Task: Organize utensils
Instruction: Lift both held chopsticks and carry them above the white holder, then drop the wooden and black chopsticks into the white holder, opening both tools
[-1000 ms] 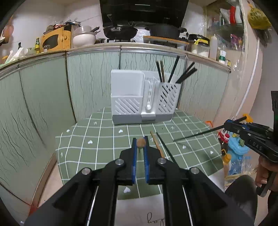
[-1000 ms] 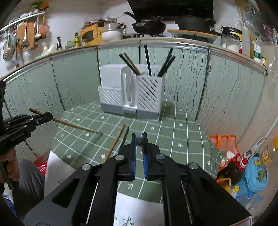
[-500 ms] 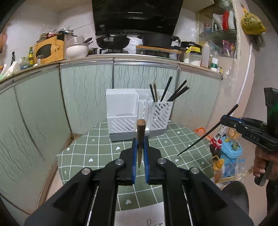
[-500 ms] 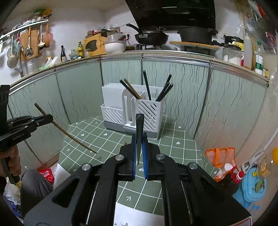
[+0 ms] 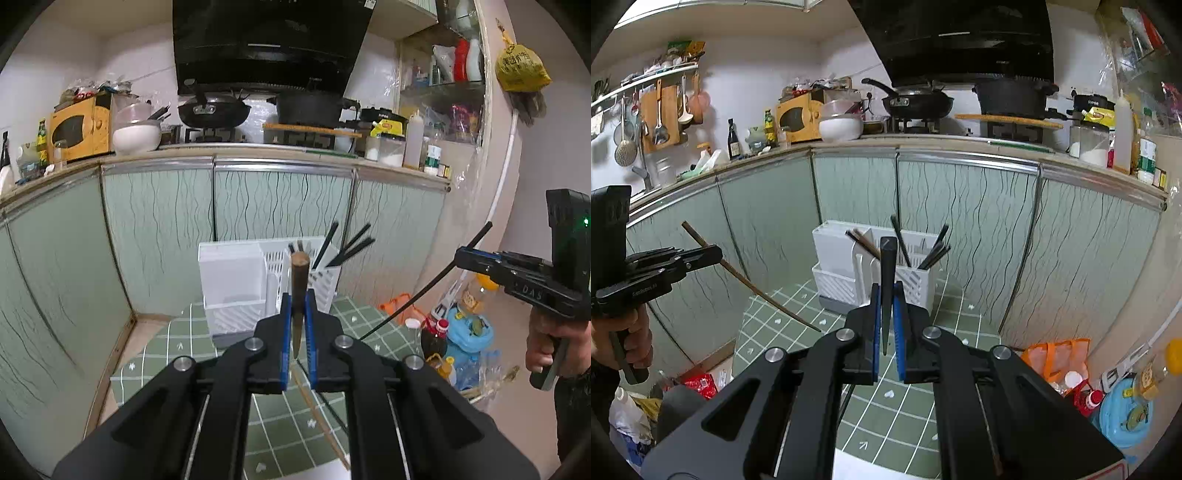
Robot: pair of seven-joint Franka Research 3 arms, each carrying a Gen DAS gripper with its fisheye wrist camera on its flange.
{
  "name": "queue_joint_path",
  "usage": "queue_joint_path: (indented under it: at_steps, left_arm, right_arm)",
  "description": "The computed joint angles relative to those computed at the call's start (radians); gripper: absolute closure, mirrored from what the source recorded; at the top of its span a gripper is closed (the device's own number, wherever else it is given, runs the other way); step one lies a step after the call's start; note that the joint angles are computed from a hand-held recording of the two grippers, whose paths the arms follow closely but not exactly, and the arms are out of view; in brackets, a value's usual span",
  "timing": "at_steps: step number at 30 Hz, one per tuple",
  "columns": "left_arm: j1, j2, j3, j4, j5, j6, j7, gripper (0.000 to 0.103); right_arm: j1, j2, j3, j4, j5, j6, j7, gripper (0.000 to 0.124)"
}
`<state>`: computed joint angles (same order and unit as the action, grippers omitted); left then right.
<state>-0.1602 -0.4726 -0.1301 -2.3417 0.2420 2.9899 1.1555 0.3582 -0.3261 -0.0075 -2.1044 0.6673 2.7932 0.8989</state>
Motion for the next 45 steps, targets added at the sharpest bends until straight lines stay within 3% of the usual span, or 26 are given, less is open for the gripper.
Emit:
queue_joint_path:
  at_steps: [4,12,17,38,45]
  left_arm:
    - [-0.033,0.054,0.024,0.077,-0.023,-0.011,0.036,0.095]
    - [-0.019,0.158,0.003,0.225,-0.036,-0.009,0.059,0.095]
    - [-0.038,0.238,0.018,0.325,-0.08,-0.033,0.116,0.095]
    - [0.035,0.515,-0.035,0.604,-0.118,-0.069,0.198,0.095]
    - [0.071,0.611,-0.077,0.687,-0.255,-0.088,0.326,0.094]
  right_arm:
    - [-0.01,0.031,-0.003,0.059,-0.01,-0.016,0.016,0.118]
    - [-0.034,0.109,0.004,0.179,-0.016,-0.041,0.031,0.118]
    - [-0.054,0.177,0.007,0.27,-0.001,-0.059,0.029,0.118]
    - [-0.157,0.528,0.081,0.691,-0.003,-0.144,0.091,0.118]
    - [-0.19,0.625,0.112,0.772,0.007,-0.171,0.118,0.118]
